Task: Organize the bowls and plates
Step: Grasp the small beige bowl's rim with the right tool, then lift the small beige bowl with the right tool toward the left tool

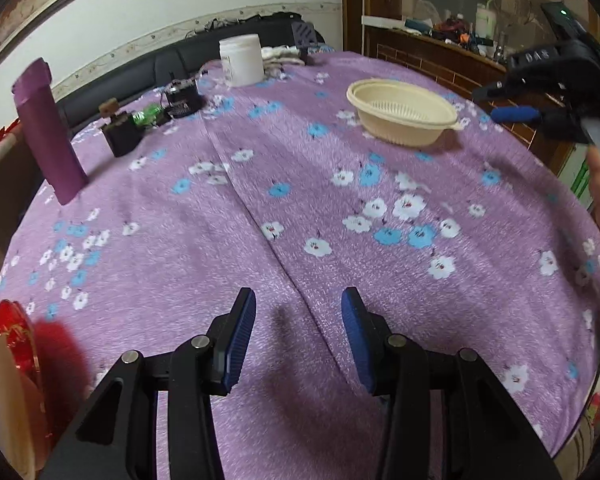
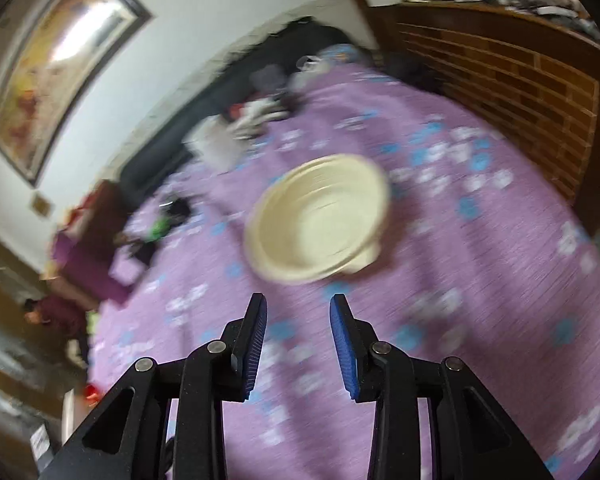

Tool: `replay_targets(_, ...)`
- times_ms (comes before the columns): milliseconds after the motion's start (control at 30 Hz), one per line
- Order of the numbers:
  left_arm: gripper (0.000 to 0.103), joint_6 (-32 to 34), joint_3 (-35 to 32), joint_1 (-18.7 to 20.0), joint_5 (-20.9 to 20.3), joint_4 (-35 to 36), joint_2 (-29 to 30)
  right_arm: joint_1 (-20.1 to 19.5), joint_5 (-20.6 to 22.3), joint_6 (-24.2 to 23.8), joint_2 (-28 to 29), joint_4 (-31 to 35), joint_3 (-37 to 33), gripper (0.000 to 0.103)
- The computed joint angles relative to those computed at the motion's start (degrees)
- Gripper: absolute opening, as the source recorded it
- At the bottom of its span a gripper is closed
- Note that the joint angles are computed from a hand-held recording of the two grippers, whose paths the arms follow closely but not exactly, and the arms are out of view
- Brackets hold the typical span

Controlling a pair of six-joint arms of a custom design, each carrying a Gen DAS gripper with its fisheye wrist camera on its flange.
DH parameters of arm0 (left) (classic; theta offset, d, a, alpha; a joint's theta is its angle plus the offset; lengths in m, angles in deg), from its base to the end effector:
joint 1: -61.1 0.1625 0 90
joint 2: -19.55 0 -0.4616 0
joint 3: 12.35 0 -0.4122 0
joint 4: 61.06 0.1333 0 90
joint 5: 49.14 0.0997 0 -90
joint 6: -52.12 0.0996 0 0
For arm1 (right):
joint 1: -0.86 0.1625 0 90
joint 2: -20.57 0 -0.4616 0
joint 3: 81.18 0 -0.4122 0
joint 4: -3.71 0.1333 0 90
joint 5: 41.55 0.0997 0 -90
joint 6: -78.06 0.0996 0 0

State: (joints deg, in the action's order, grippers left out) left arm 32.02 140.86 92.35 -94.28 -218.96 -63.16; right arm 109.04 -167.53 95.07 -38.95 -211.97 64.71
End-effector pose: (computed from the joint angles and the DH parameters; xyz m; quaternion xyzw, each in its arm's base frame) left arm -0.1445 -0.3258 0.1568 0.3140 0.8692 -0.2261 0.3080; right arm 0.1922 -0.3457 0.1497 -0.0947 -0.8967 0.3929 0.1805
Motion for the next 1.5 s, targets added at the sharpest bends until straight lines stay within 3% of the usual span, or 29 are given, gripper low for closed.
replay_targets(233, 0.043, 0.96, 0.26, 0.98, 1.24, -1.98, 3.11, -6.92, -0.33, -1.43, -1.13, 6.8, -4.4, 0.035)
replay_targets(300, 0.043, 1.4, 0.03, 1.26, 0.87, -1.98, 3.27, -8.61, 1.43, -1.65, -0.28, 6.57, -4.96, 0.035)
replay_targets(400, 0.043, 2.03, -0.34, 2.07, 0.63, -2.2, 3.38, -10.37, 3.49, -3.07, 0.48, 6.66, -5.48, 0.017)
replay_targets(567, 0.043, 2.08, -0.59, 2.53, 0.6, -1.14, -0.14, -7.58, 3.65, -6.51, 1.89, 3.7, -4.77, 0.012)
replay_targets(667, 0.043, 1.48, -0.24, 1.67, 0.98, 0.84, -4.69, -3.68, 4.24, -8.61, 1.84, 4.11, -3.61, 0.011)
replay_targets(867, 0.048, -1.51, -0.11, -0.94, 2.65, 8.9, -16.73, 3.6, 11.12, -11.79, 1.57, 8.4, -1.65, 0.009)
replay_targets(967, 0.054, -1.24, -0.33, -1.06, 3.77, 9.63, -18.8, 5.71, 12.06, -12.38, 2.98, 10.11, -1.67, 0.01)
replay_targets(1200, 0.054, -0.72, -1.05, -0.06, 2.97, 8.37, -16.06, 7.6, 12.88, -11.06, 3.18, 7.6, 0.3, 0.01)
replay_targets(1300, 0.054, 0.94, -1.9, -0.03, 1.81, 5.98, -12.57, 8.71, 8.65, -10.15, 2.27, 7.52, 1.46, 0.01)
replay_targets(1400, 0.054, 2.71, -4.33, 1.13, -1.72, 3.67, -7.99, 9.03, 3.92, -8.83, 0.6, 6.48, 3.48, 0.01)
replay_targets(1500, 0.054, 5.14, -8.66, 2.7, -5.8, 1.79, -2.72, 7.13, 4.75, -7.77, -2.21, 5.34, 5.7, 0.01)
